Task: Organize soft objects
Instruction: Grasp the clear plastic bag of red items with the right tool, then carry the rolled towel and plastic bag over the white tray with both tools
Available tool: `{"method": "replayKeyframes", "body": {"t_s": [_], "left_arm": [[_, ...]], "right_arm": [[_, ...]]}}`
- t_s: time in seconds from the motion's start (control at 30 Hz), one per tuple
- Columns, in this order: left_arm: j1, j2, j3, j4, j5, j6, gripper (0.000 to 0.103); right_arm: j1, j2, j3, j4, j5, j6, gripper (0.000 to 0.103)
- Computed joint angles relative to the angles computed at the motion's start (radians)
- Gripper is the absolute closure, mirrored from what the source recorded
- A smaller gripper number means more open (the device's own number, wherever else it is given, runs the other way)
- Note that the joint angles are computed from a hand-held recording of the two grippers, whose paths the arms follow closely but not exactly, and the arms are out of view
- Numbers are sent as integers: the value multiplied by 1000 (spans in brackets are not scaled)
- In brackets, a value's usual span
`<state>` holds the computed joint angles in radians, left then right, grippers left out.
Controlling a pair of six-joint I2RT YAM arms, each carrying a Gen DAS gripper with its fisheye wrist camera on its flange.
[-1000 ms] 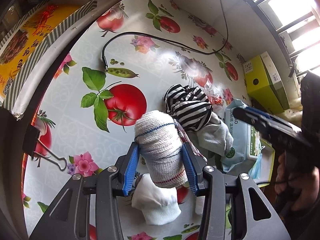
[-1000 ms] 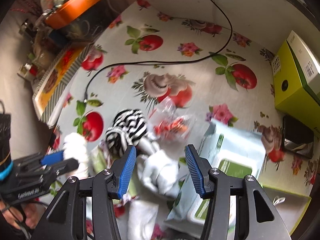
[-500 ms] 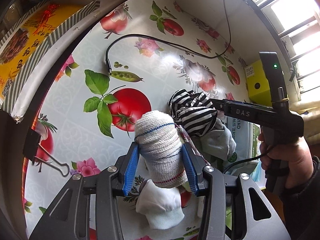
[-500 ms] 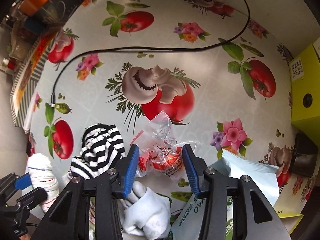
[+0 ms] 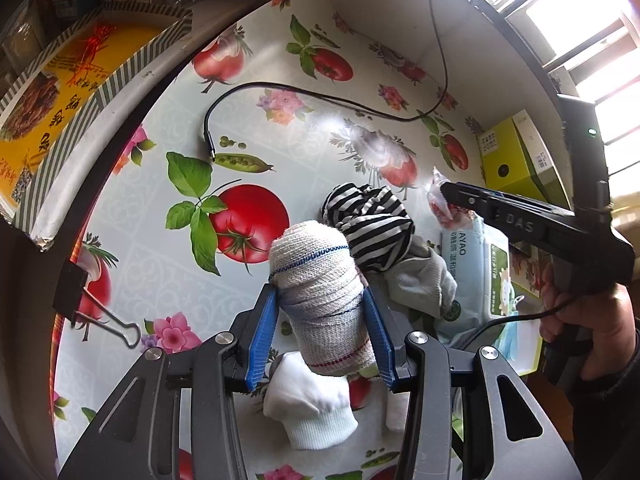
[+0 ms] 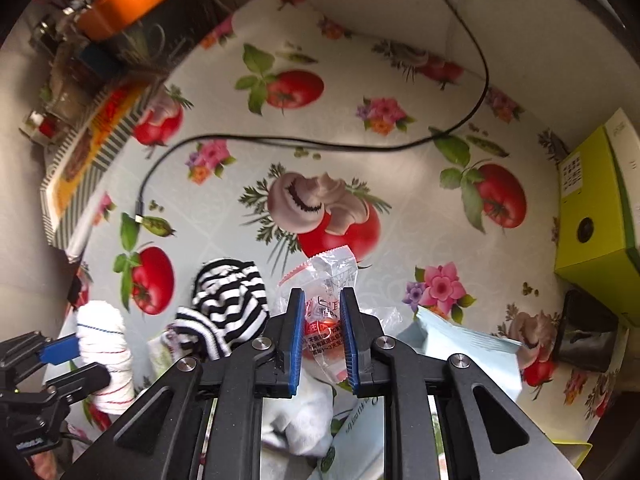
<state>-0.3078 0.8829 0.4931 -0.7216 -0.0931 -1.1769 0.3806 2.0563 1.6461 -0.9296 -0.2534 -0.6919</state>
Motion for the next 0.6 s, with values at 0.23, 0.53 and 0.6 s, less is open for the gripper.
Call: {"method": "replayKeyframes", "body": {"t_s": [0.23,0.53,0.6], "left_arm": [[-115,16,99,-97,-79,-47,58],[-289,124,226,-189,-158,-128,58],[-318,151,249,-195,-167,-138,58]], "right_arm": [[-74,-188,-165,-14,-102,-57,87],[-224,-374,-317,-93,-201,-164,86],[-259,-405,-332,-116,-213,-194,86]]}}
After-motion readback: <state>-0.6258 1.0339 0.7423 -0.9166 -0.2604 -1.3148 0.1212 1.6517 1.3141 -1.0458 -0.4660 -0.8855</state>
